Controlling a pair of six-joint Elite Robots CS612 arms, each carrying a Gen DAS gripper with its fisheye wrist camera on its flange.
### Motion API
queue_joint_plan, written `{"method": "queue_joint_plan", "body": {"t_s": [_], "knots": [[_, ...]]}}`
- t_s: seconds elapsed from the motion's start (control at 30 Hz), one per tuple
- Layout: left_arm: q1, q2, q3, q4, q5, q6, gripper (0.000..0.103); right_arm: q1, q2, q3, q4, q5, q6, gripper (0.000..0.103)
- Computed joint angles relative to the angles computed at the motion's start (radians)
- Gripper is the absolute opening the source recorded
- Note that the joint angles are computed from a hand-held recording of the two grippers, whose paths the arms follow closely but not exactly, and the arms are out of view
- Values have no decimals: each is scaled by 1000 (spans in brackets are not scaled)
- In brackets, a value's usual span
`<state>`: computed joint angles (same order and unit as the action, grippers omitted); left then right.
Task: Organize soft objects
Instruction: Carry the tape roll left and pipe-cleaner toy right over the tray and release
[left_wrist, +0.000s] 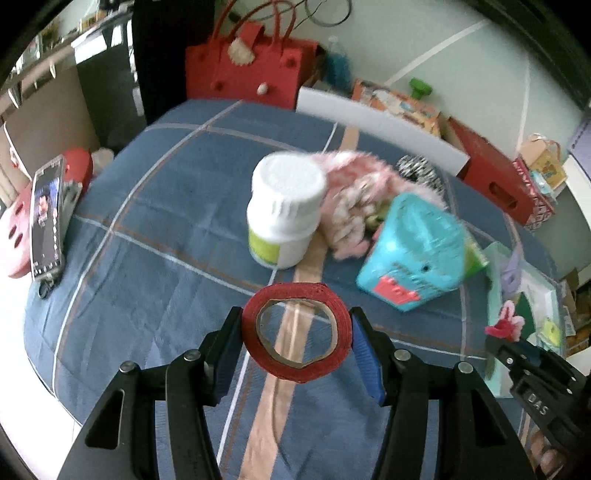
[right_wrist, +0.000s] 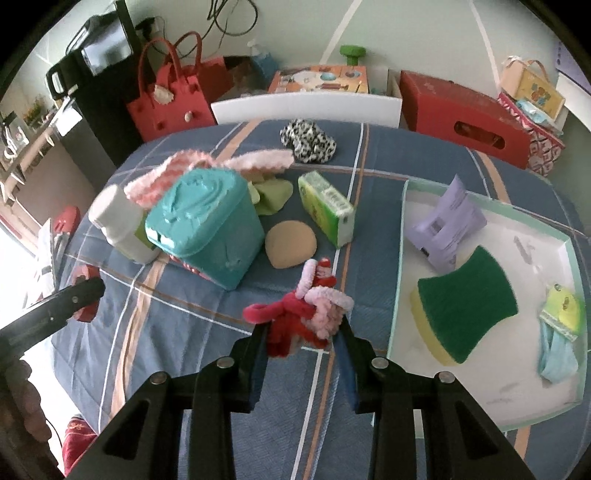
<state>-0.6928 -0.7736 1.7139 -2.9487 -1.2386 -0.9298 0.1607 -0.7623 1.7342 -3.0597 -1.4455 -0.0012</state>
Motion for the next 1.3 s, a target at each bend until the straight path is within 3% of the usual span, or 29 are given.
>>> {"method": "queue_joint_plan", "body": {"t_s": [0.27,0.67,1.07,1.3], "knots": [[-33,-10,-23,-48,48,83,58,-16,-18,22,-66,-41,42,36],[-71,22,-155,-23,10,274,58,-65,-42,59,-119,-151,150,36],[-119,120,-314,8,-45,430,58,-126,-64,101,-129,-214,259,36],[-139,172,-370,50,-114,510,58,-157,-77,131,-140,-238,318,36]]}}
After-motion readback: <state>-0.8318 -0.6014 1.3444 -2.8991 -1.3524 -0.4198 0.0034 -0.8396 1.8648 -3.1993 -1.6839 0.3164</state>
